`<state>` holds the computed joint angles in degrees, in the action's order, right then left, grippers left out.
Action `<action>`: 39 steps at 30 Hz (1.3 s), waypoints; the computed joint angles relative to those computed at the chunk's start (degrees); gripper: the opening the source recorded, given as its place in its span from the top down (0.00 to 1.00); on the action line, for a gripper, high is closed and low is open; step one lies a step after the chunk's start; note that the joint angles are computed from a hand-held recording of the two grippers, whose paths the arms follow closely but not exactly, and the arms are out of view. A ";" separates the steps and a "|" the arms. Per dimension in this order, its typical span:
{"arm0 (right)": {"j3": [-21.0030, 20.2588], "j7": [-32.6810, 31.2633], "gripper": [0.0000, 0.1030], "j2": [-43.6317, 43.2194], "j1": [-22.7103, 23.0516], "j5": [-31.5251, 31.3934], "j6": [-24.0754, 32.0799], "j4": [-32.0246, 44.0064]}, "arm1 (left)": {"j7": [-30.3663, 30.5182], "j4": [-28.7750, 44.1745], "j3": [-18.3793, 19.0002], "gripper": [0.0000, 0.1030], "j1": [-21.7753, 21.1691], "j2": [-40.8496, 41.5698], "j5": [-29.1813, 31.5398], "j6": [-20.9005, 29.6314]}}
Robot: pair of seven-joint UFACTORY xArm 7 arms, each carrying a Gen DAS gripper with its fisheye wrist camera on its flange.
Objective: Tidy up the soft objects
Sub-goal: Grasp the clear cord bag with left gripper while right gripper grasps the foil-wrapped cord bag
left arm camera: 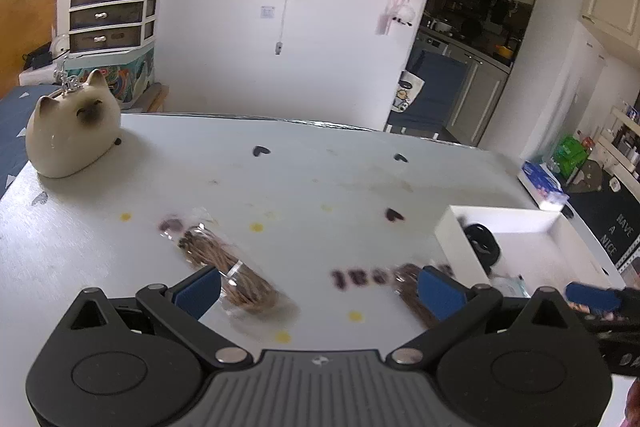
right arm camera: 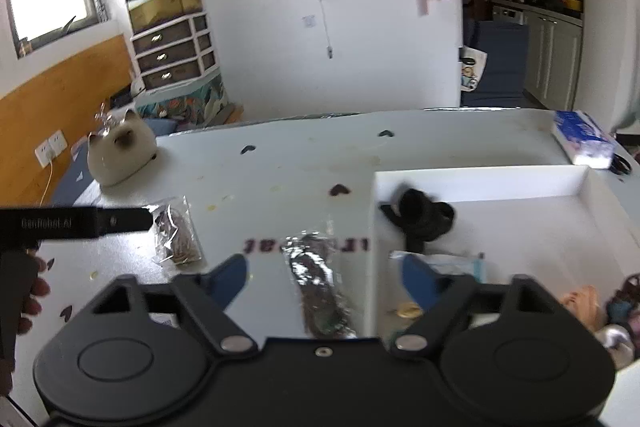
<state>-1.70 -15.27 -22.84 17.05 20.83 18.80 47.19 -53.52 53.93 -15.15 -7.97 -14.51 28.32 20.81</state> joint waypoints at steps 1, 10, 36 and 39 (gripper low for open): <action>0.25 -0.07 0.41 1.09 0.24 -0.23 0.46 0.84 | 0.51 0.17 0.53 0.00 0.07 0.38 -0.34 -0.32; 5.44 5.63 0.84 11.74 -3.94 -8.42 6.01 8.88 | 7.24 2.47 4.78 0.00 -0.68 5.00 -7.42 -2.38; 7.62 8.28 0.94 22.06 -4.84 -13.45 16.13 18.38 | 3.25 12.99 11.24 0.00 -4.71 19.00 0.16 12.29; 7.47 5.94 0.94 22.11 -4.97 -9.96 18.05 19.36 | 4.54 10.28 11.18 0.00 -4.22 16.84 -1.01 11.91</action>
<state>5.77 -9.34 -0.73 12.08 10.86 36.85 66.55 -48.98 64.21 -3.97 -12.19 2.33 27.31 32.72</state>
